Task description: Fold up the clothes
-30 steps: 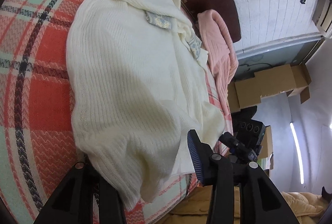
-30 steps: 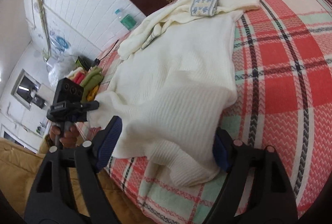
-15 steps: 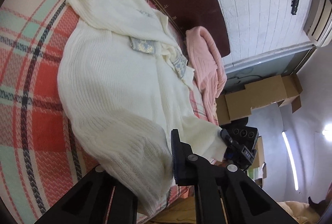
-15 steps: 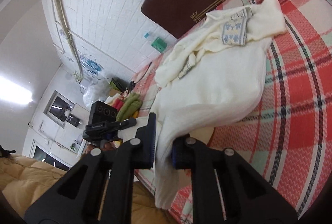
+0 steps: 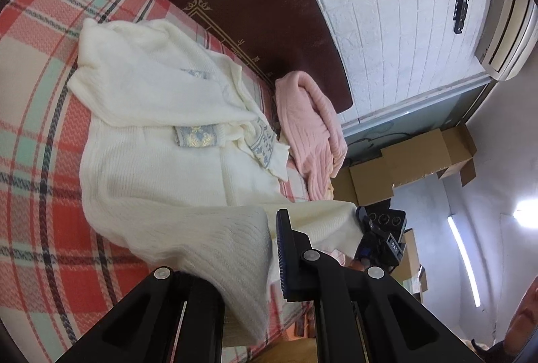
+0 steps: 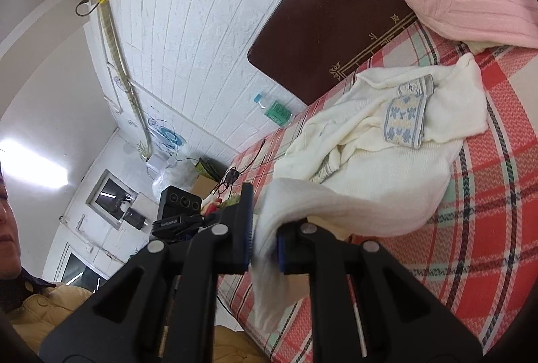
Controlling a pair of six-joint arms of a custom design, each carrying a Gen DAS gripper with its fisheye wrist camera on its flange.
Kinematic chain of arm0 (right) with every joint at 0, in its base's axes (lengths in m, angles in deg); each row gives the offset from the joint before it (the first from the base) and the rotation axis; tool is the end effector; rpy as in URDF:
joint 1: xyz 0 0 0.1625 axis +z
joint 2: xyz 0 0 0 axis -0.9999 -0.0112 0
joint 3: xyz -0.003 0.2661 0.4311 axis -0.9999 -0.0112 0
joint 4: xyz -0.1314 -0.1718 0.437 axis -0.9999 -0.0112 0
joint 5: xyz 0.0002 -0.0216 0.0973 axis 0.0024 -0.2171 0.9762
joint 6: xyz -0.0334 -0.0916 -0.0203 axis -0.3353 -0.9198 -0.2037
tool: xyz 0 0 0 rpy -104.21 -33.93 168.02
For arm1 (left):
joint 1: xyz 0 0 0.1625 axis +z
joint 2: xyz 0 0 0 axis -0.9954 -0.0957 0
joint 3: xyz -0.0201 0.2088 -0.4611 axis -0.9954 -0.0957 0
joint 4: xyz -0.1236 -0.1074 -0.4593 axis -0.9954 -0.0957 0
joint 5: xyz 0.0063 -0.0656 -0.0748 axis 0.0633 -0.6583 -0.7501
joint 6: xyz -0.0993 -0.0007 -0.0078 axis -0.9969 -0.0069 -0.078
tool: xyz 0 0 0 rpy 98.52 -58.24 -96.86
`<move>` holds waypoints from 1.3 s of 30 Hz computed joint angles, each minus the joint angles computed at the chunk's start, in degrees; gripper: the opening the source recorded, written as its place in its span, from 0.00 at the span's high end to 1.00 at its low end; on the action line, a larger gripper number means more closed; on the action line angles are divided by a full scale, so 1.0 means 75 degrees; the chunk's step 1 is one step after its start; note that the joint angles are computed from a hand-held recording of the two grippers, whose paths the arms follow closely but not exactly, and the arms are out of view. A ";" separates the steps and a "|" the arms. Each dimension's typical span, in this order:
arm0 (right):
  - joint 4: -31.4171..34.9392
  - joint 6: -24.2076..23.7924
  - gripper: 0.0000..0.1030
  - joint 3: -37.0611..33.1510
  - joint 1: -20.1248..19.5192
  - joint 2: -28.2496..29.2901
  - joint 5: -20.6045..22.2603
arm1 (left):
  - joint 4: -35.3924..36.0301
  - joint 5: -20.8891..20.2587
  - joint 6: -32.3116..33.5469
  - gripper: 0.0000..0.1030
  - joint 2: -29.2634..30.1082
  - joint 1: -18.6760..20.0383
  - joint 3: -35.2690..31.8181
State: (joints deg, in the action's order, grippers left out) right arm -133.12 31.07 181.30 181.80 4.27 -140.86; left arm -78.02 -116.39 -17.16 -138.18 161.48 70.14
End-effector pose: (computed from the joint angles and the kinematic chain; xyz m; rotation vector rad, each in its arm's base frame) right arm 0.1894 -0.5532 0.1371 -0.2375 2.5493 -1.1807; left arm -0.0518 -0.6672 0.3206 -0.3778 -2.7335 0.2991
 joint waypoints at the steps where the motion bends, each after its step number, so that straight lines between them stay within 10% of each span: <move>1: 0.0001 0.0022 0.86 -0.0052 -0.0004 -0.0012 0.0025 | -0.0017 -0.0009 -0.0009 0.93 0.0032 -0.0019 -0.0072; 30: 0.2328 0.1009 0.86 -0.2874 -0.0393 0.0577 -0.0874 | 0.0569 0.0757 -0.0189 0.92 0.1682 -0.0006 -0.2304; 39: 0.3715 0.1022 0.84 -0.3510 -0.0449 0.0806 -0.2201 | 0.0340 0.2737 0.1635 0.41 0.1470 -0.0445 -0.1987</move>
